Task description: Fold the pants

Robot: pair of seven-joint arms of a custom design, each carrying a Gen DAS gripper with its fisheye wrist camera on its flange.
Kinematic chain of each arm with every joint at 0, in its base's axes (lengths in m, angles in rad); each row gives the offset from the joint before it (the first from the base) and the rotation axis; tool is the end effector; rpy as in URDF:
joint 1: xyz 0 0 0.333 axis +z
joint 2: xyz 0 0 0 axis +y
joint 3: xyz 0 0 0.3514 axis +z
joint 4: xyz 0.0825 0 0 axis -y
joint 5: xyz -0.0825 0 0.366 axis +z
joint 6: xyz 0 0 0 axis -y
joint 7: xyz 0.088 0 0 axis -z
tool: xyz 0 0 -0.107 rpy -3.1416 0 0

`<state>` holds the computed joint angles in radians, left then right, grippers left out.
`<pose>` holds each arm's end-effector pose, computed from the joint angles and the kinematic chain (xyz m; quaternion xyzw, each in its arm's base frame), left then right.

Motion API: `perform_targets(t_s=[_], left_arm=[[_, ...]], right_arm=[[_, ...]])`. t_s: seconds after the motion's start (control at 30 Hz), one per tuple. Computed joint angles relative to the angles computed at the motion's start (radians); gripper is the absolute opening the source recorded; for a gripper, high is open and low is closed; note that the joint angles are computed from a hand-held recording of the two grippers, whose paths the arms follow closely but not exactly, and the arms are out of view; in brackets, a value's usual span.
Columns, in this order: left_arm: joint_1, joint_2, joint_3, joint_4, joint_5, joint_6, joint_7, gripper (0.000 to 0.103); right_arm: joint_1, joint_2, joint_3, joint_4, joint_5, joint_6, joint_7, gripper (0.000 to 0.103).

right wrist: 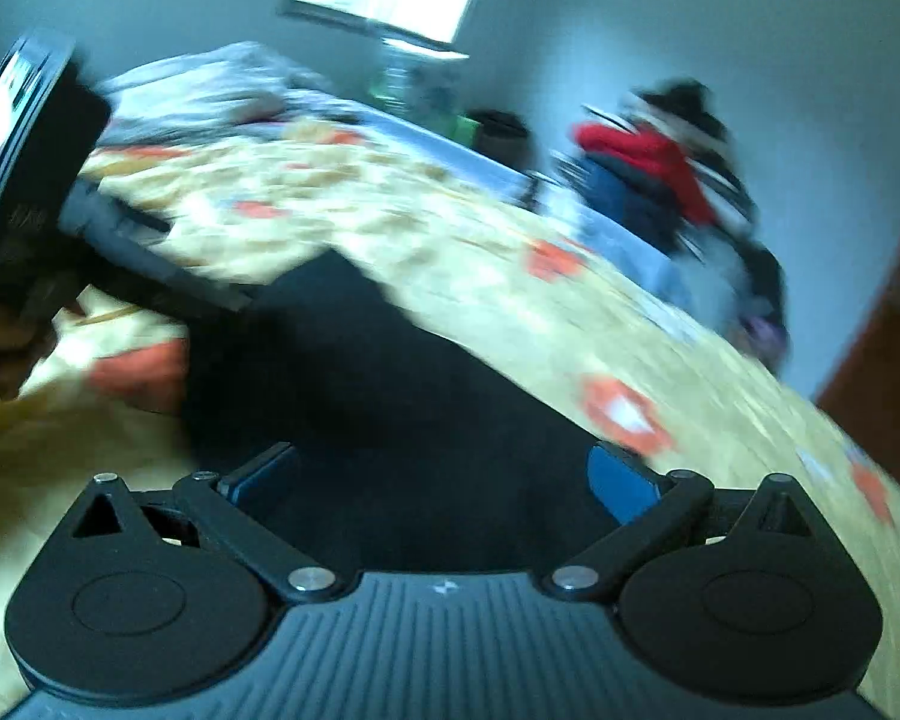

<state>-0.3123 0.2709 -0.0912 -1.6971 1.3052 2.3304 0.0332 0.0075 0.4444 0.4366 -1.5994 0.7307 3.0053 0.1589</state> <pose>0.6233 -0.2407 0.5270 -0.6982 0.4915 -0.2362 0.4638 0.6873 0.2023 0.5301 -0.8315 0.2263 -0.3227 0.3916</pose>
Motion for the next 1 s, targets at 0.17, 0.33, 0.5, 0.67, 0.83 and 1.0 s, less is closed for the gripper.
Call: perform_targets(t_s=[0.17, 0.33, 0.5, 0.67, 0.83, 1.0], left_arm=[[0.109, -0.123, 0.005, -0.185, -0.147, 0.254, -0.257, 0.102], [0.168, -0.169, 0.007, -0.266, -0.141, 0.458, -0.395, 0.102], [0.238, -0.103, 0.044, -0.243, -0.08, 0.836, -0.573, 0.102], [0.361, -0.02, -0.094, -0.236, -0.361, 0.967, -0.374, 0.102], [0.181, 0.039, 0.096, -0.188, -0.467, 1.044, -0.363, 0.103], [0.43, 0.187, -0.187, -0.038, -0.405, 1.094, -0.323, 0.103]], right_arm=[[-0.033, 0.036, 0.174, -0.076, -0.023, 0.173, -0.232, 0.103], [0.139, 0.107, 0.033, -0.072, -0.174, 0.377, -0.249, 0.103], [0.297, 0.175, -0.143, 0.05, -0.185, 0.386, -0.166, 0.103], [0.244, 0.219, -0.072, 0.07, -0.285, 0.499, -0.076, 0.103], [0.194, 0.216, -0.03, 0.065, -0.348, 0.491, 0.027, 0.103], [0.18, 0.211, -0.031, 0.086, -0.384, 0.452, 0.118, 0.103]])
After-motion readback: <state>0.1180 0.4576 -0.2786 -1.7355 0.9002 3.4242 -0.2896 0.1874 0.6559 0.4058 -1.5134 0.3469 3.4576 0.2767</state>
